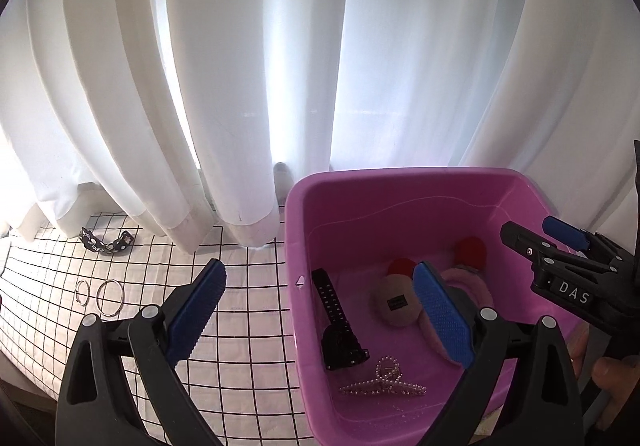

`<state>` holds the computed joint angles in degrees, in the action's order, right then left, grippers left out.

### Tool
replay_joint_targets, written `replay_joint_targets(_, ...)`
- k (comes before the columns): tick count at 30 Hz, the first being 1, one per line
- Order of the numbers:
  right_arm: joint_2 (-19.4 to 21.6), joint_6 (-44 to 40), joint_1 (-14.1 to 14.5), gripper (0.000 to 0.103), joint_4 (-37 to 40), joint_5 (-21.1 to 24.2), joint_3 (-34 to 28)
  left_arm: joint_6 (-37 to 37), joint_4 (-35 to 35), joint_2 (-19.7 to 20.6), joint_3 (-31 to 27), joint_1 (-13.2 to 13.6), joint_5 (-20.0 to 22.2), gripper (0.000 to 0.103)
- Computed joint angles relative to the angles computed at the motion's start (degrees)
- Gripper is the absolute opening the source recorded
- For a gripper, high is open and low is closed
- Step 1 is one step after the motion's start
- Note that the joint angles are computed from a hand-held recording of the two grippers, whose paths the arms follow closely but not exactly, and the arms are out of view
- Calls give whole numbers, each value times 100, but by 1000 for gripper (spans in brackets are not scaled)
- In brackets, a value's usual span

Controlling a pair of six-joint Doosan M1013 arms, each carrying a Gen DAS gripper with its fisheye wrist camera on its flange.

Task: Organize jewelry
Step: 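Move both open tools back over the table toward the silver rings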

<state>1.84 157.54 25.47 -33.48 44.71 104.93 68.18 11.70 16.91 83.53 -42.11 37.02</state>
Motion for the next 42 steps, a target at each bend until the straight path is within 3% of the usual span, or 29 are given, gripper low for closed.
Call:
replay_joint_targets(6, 74, -467, -97, 78, 841, -894, -17, -587, 484, -254, 294, 128, -246, 96)
replay_joint_targets(14, 431, -1070, 212, 78, 1053, -1091, -502, -1065, 888, -535, 653, 485, -302, 97)
replay_joint_targets(22, 938, -759, 742, 78, 605, -802, -1236, -978, 741, -756, 1034, 1250, -374, 97)
replay_joint_targets(27, 1456, -279, 1117, 78, 211, -429, -1909, -364, 354, -785, 1212, 1917, -477, 97)
replay_joint_targets(34, 2274, 229, 1462, 78, 339, -71, -2779, 1128, -352, -584, 1241, 2802, -642, 97)
replay_joint_targets(42, 3095, 542, 1705, 78, 702, 334, -3469, 2347, -1074, -28, 1000, 3388, -438, 97)
